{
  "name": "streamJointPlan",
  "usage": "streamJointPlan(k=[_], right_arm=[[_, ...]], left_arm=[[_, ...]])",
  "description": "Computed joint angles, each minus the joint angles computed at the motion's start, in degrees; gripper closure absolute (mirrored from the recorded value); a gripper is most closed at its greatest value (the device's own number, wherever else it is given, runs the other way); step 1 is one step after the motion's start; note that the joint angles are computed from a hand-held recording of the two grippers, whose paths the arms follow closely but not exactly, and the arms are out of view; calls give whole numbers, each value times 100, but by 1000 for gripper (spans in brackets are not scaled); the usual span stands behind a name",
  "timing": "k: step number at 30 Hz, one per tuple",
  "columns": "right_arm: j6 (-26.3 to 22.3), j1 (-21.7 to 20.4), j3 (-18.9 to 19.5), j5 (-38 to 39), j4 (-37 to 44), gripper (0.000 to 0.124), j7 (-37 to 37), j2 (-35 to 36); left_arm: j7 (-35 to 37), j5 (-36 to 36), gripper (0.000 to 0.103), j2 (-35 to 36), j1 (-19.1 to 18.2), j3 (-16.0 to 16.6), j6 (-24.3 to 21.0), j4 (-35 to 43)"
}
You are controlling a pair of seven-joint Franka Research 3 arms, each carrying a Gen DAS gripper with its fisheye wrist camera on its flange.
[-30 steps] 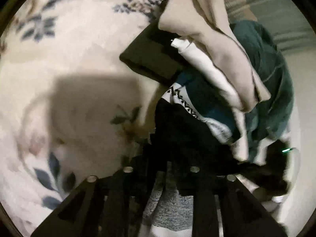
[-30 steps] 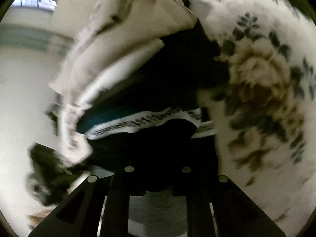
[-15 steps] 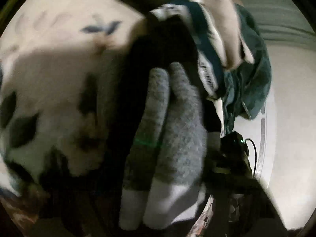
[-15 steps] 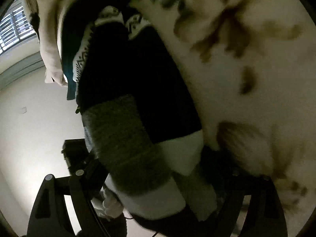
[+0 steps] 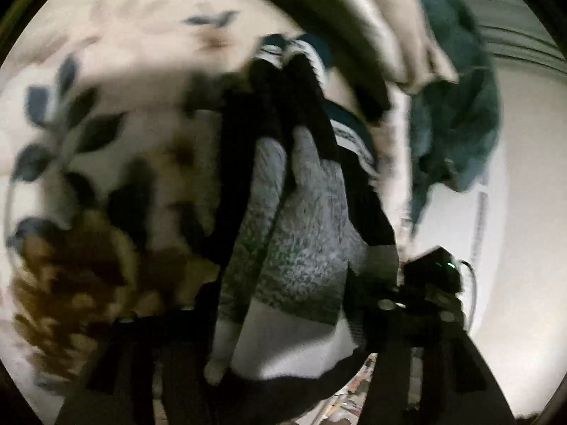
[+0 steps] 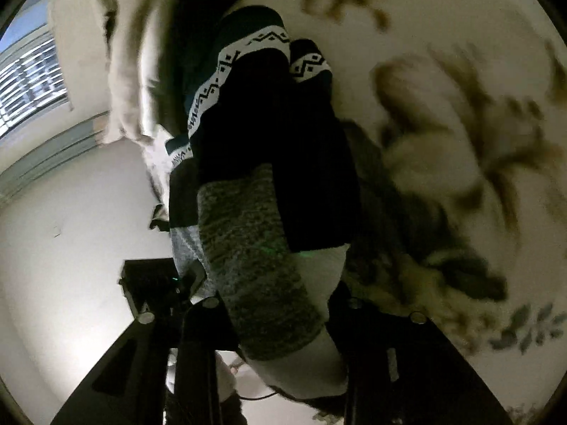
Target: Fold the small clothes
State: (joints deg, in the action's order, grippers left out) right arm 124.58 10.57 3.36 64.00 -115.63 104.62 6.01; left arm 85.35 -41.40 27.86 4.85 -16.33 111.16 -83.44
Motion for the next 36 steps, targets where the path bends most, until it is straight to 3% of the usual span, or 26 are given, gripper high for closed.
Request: streamJointPlan(k=[1, 3, 4, 5, 7, 9, 13, 17, 19, 21, 26, 27, 28, 29, 31, 32, 33, 34, 36], right_arm=[[10, 23, -16, -323, -39, 75, 167, -32], [-69, 9, -62, -715, -158, 66, 245, -107], [-20, -3, -74, -707, -201, 56, 173, -151], [54, -21, -85, -607, -248, 51, 22, -209], [111, -91, -152, -461, -370, 31, -390, -426], [129, -116, -204, -560, -374, 28, -567, -558], [-264, -246, -365, -758, -316, 21, -756, -690], [-763, -382, -423, -1005, 177, 21, -819, -289], [-1025, -486, -438, -1046, 308, 21, -963, -96], [-1219, -576, -427, -1104, 367, 21, -1100, 53], [-1529, -716, -226, -867, 1155, 21, -1351, 1107], [-1478, -722, -166, -812, 1298, 21, -1345, 1291], [-1489, -752, -102, -735, 1490, 21, -1369, 1519], [-1476, -780, -47, -676, 1625, 21, -1350, 1671], [-1174, -808, 66, -434, 1567, 21, -1475, 1674], [-971, -779, 108, -396, 1486, 23, -1611, 1597], [-856, -768, 151, -320, 1384, 57, -1735, 1508], [-900, -750, 191, -322, 1342, 107, -1802, 1463], [-578, -586, 183, -409, 1019, 106, -1579, 1183]], left_arm=[[-52, -75, 46, -71, 21, 22, 164, -124], [31, -382, 16, -404, 126, 11, 660, -557], [237, -656, 13, -757, 187, 32, 1014, -949], [411, -827, 12, -1057, 216, 70, 1246, -1280], [442, -975, 11, -1816, 127, 219, 1691, -2034], [501, -1254, 8, -2584, 7, 348, 1967, -2912], [254, -2113, 8, -3347, -456, 459, 2281, -4219], [568, -3272, 8, -3153, -1052, 474, 2585, -4528], [1177, -4088, 8, -2872, -1322, 453, 2852, -4480], [1559, -4501, 8, -2553, -1459, 411, 3140, -4275], [1551, -4942, 7, -2007, -1520, 297, 3932, -3710], [1678, -5211, 13, -1996, -1542, 260, 4206, -3644], [1683, -5276, 28, -2018, -1571, 243, 4429, -3631], [1689, -5295, 60, -2036, -1575, 246, 4528, -3620], [1539, -4961, 63, -2059, -1539, 294, 4536, -3547], [1446, -4751, 63, -2064, -1502, 318, 4472, -3503], [1421, -4585, 63, -2065, -1386, 295, 4339, -3452], [1078, -4017, 63, -2047, -1365, 414, 4125, -3363], [861, -3299, 64, -2006, -1113, 537, 3536, -3166]])
